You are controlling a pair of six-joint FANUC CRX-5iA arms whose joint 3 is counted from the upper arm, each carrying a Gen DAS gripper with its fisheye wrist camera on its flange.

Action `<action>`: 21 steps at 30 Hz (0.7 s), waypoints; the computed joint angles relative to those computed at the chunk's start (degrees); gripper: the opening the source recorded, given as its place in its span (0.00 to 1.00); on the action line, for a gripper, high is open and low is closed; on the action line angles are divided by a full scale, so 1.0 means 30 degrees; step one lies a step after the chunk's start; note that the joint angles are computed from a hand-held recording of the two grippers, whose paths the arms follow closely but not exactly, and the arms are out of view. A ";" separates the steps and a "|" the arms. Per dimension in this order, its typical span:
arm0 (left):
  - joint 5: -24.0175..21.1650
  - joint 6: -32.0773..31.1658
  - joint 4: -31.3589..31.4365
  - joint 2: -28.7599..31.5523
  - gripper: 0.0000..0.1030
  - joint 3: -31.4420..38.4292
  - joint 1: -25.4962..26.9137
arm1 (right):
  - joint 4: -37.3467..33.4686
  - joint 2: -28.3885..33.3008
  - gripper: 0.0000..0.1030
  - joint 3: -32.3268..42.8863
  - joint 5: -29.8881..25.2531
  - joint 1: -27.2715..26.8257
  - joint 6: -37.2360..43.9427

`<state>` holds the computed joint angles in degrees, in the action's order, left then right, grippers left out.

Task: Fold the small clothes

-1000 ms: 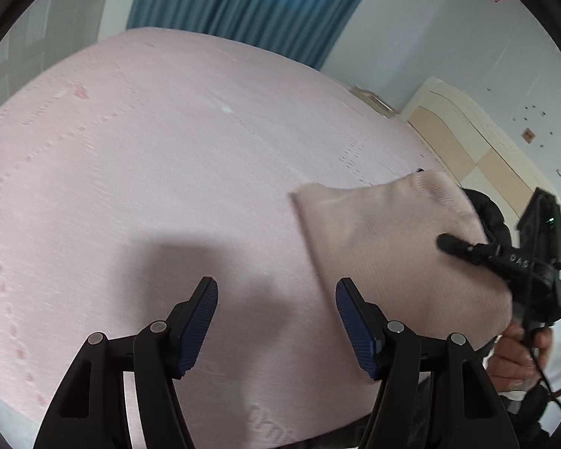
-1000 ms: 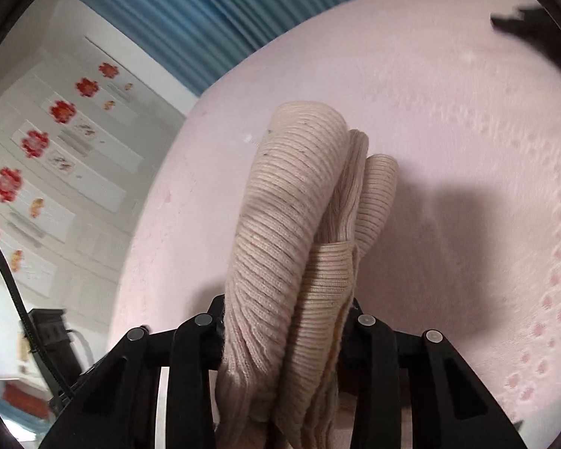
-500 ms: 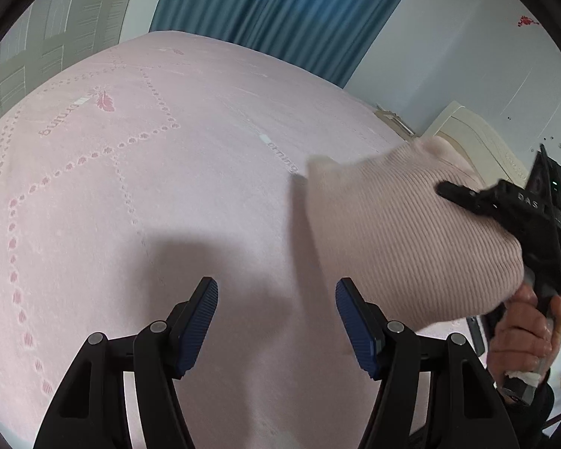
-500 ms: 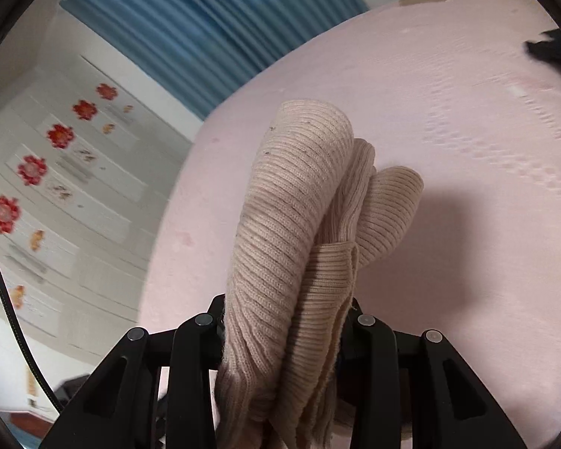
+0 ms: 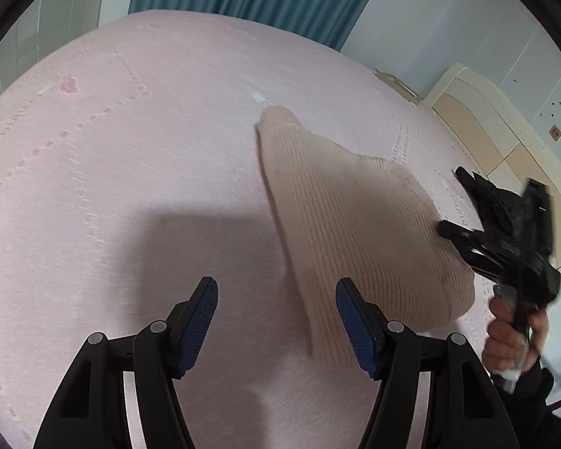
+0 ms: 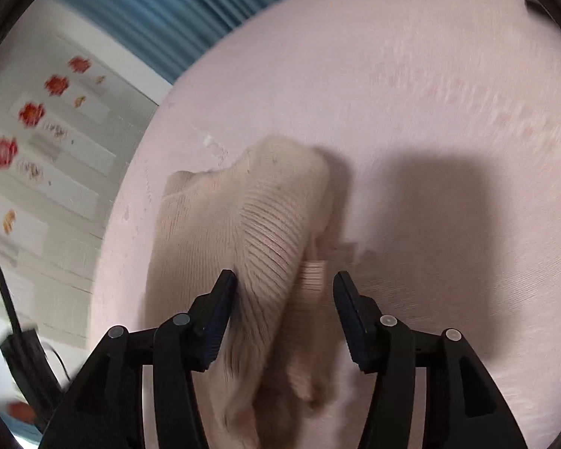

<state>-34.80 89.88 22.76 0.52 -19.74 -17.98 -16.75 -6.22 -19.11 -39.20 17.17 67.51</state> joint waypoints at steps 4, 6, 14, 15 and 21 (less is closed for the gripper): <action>0.0152 0.0802 -0.0148 0.0780 0.62 0.0674 -0.0529 | 0.3132 -0.1323 0.52 -0.1392 0.1207 0.1346 -0.1257; 0.0168 0.0884 0.0252 0.1113 0.62 0.0903 -0.0577 | 0.4271 -0.1058 0.52 -0.1459 0.1866 0.1793 -0.1683; 0.0024 0.2255 -0.0737 0.1885 0.62 0.2335 -0.0741 | 0.3669 0.0089 0.12 -0.0643 0.3307 0.1856 0.0369; 0.0119 0.2178 -0.0723 0.1881 0.62 0.2357 -0.0748 | 0.2538 -0.0530 0.12 -0.0928 0.4090 0.1651 0.1738; 0.0012 0.2782 -0.1342 0.2787 0.62 0.3416 -0.0915 | 0.3866 0.1424 0.14 -0.0336 0.1830 0.1137 0.0300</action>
